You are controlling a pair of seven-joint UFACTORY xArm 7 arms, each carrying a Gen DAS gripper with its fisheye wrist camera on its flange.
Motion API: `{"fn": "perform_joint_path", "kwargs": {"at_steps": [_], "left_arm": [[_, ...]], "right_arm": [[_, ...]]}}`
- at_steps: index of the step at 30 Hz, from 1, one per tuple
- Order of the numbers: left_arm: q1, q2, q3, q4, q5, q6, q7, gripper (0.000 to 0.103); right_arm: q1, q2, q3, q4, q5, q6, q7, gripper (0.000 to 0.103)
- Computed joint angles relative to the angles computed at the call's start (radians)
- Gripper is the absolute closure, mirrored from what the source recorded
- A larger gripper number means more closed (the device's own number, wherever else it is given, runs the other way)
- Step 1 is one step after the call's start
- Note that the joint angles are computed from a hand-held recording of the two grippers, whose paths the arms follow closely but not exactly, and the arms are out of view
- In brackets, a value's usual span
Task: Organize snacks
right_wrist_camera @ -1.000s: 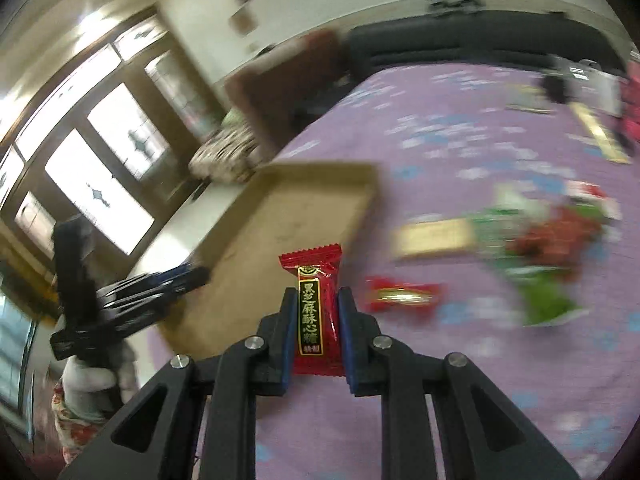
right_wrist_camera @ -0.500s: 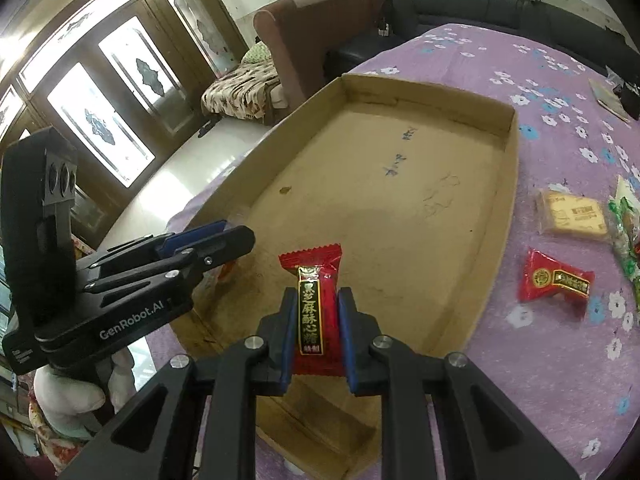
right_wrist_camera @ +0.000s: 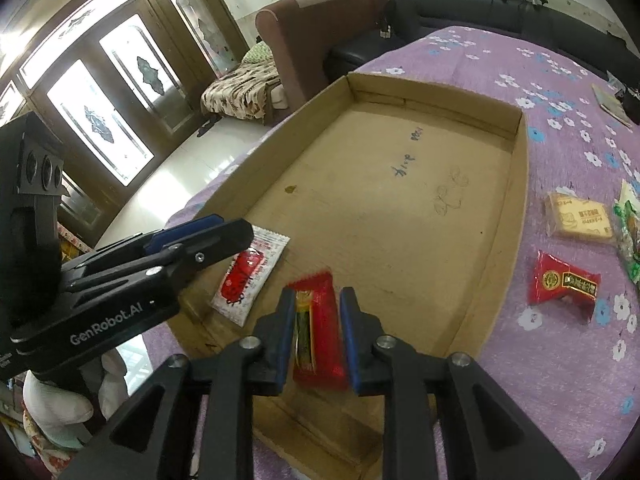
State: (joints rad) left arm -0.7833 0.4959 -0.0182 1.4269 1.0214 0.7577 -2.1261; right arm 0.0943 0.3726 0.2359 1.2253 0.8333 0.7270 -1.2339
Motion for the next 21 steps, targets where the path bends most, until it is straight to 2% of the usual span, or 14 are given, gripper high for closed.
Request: {"fn": "perform_joint_path", "kwargs": {"at_steps": [6, 10, 15, 21], "left_arm": [[-0.017, -0.008, 0.0, 0.02, 0.013, 0.033, -0.017, 0.047], [-0.038, -0.013, 0.003, 0.044, 0.061, 0.069, -0.058, 0.036], [-0.036, 0.011, -0.003, 0.087, 0.095, 0.054, -0.07, 0.034], [-0.044, 0.086, 0.009, 0.191, 0.064, 0.024, 0.007, 0.033]], "right_arm": [[-0.04, -0.039, -0.004, -0.009, 0.079, 0.048, -0.059, 0.071], [-0.089, -0.05, -0.043, 0.019, 0.157, 0.105, -0.08, 0.063], [-0.156, 0.006, -0.096, 0.114, 0.185, 0.127, -0.031, 0.063], [-0.22, 0.117, -0.11, 0.243, 0.103, 0.1, 0.107, 0.063]]}}
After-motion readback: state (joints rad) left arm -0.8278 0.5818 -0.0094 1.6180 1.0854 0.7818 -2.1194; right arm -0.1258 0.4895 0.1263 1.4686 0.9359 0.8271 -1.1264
